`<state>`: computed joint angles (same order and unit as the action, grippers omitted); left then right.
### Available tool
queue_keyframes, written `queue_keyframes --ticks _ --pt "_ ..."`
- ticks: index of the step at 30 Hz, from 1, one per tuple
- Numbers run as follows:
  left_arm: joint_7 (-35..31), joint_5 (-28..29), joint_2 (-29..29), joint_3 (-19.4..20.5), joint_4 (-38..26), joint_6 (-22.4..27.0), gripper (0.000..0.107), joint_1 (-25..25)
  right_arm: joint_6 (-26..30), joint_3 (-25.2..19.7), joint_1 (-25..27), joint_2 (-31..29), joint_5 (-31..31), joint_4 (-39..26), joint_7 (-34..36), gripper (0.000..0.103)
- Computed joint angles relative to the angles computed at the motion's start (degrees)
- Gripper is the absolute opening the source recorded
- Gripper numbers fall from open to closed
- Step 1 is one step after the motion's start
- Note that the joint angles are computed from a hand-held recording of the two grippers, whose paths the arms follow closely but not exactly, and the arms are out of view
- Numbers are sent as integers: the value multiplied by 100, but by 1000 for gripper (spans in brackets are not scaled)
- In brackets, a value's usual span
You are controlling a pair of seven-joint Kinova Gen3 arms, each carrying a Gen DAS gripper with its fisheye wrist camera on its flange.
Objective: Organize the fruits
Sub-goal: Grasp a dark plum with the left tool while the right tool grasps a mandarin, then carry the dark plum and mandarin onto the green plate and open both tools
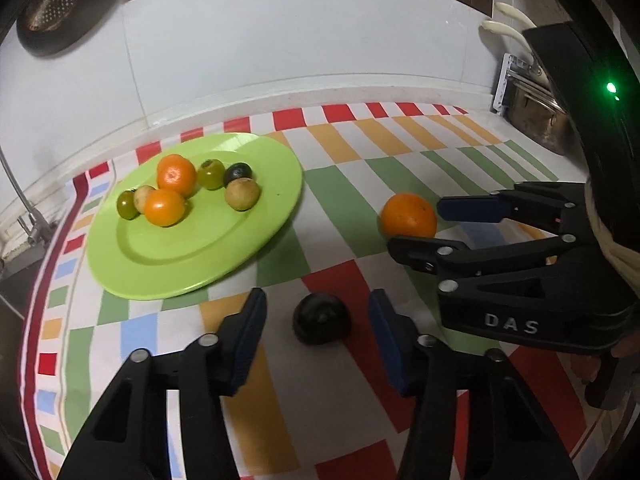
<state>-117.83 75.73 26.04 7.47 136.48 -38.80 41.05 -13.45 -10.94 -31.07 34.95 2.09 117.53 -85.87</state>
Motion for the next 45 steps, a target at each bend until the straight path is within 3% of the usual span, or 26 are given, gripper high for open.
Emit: queue_keyframes --ticks 6,10,17,26,45 --pt "443 -533 -18 -90 60 365 31 -185 129 -2 -2 77 1 -147 -32 50" --pt "703 -718 -65 -182 150 395 31 -130 103 -117 92 106 51 -140 -80 43" --pt "577 -353 -239 -181 267 155 31 78 -164 -108 38 -22 0 124 -197 42" --pt "207 333 -633 125 442 -305 31 229 -456 -151 -29 -374 -116 509 -448 42" --pt "-312 1358 -1728 769 1040 -1005 31 214 -954 179 -1144 -1103 -1059 939 -156 42"
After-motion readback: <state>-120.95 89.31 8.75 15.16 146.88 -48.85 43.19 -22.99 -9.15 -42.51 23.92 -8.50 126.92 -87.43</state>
